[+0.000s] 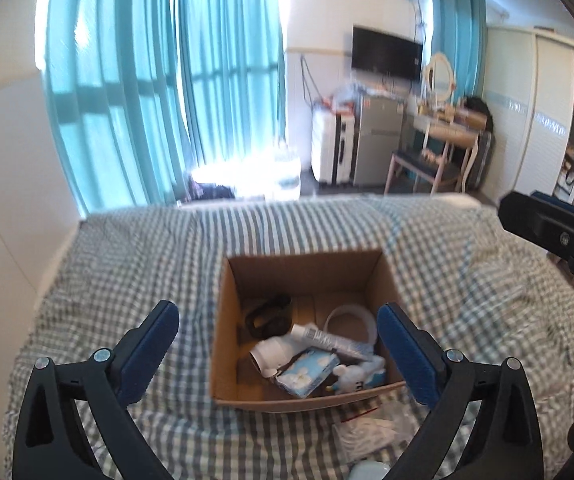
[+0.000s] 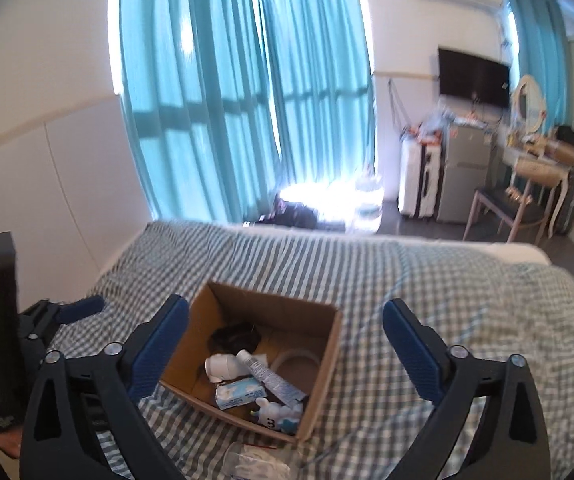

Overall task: Organize objects
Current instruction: 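Withdraw both tools from the box toward the remaining items, then grasp the white earbud case with the right tool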

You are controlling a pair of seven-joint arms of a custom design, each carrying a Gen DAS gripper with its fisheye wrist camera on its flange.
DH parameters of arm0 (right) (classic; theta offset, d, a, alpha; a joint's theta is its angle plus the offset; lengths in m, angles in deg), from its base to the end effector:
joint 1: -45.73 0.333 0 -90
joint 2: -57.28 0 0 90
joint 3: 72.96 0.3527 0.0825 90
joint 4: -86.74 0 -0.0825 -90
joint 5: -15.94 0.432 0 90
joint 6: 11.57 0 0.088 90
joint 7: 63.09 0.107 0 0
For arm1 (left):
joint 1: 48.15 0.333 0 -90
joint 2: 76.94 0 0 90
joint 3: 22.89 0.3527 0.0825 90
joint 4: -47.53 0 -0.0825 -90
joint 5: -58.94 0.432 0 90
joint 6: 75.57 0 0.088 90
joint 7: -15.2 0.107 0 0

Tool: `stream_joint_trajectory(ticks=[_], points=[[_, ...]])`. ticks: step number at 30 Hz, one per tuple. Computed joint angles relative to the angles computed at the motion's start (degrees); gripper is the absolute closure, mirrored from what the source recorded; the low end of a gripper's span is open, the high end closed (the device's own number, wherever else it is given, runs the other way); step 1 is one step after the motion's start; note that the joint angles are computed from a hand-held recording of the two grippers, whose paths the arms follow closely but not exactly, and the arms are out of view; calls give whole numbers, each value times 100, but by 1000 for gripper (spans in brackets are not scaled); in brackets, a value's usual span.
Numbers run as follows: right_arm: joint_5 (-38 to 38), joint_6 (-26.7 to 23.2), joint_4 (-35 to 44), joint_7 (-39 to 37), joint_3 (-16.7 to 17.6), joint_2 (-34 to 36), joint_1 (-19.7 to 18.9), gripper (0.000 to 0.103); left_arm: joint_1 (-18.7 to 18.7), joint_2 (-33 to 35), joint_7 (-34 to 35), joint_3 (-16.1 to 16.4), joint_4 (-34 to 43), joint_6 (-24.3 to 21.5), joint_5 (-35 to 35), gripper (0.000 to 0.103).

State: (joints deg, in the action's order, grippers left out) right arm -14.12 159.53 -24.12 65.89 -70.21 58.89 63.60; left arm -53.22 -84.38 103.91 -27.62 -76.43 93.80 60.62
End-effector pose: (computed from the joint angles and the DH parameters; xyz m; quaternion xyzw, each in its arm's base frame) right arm 0.6023 0.2639 0.6051 -0.6578 0.5639 -0.2783 0.4145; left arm 0.5886 -0.1059 0.5795 -0.5740 0.6874 -0.3346 0.2932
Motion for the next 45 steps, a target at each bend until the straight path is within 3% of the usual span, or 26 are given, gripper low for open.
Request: stream_joint_trajectory(ticks=[3,6,8,10,12,15,18,21,25,30,33,35,36,40,45], points=[[-868,-157,-264,749,114,-505,-118,2,79,-465,-169,-32,-297,145,233,0],[-1074,-357,-534,798,380,-925,-327,2,162,-868,-363,-46,-563,165,544,0],[-1145,-407,-793,779,555,-1232,-463,2,8,-1079,-329,102,-662,-34,489,0],[-1614,-385,-1016,1276,897,-1510,-811,2,-257,-1263,-128,346,-795,-142,242,0],[-1614,-392,-1226,1327,1080,-1722,-952,2,-296,-1461,-38,419,-1014,-133,199,0],[-1436,-409,-1466,1334,1308,-1886,-1124,2,-4,-1691,-250,191,-1335,-29,512,0],[-1336,-450,-1660,1518,1596,-1904,-1363,2,562,-1810,-768,-237,-1652,181,1089,0],[-1250,-473,-1798,1621,1747,-1754,-1434,2,491,-1796,-888,-136,-1921,381,1289,0],[-1167,-589,-1788,1640,1708,-1303,-1207,2,466,-1535,-934,-90,-2121,590,1460,0],[-1126,-604,-1712,1728,1428,-691,-797,2,534,-1061,-1019,-95,-2158,609,1625,0],[-1076,-728,-1619,1649,1250,-334,-556,2,786,-817,-1250,-244,-2186,564,1832,0],[-950,-713,-1572,1475,1117,-89,-408,2,1266,-629,-1741,-604,-2178,545,2336,0],[-799,-805,-1494,1274,1067,95,-329,3,1311,-532,-1832,-612,-2189,522,2477,0],[-203,-1067,-1317,599,913,479,-69,8,998,-213,-1809,-298,-2075,-14,2281,0],[99,-1412,-1043,-55,724,816,296,22,676,-146,-1417,36,-2080,-71,1678,0]])
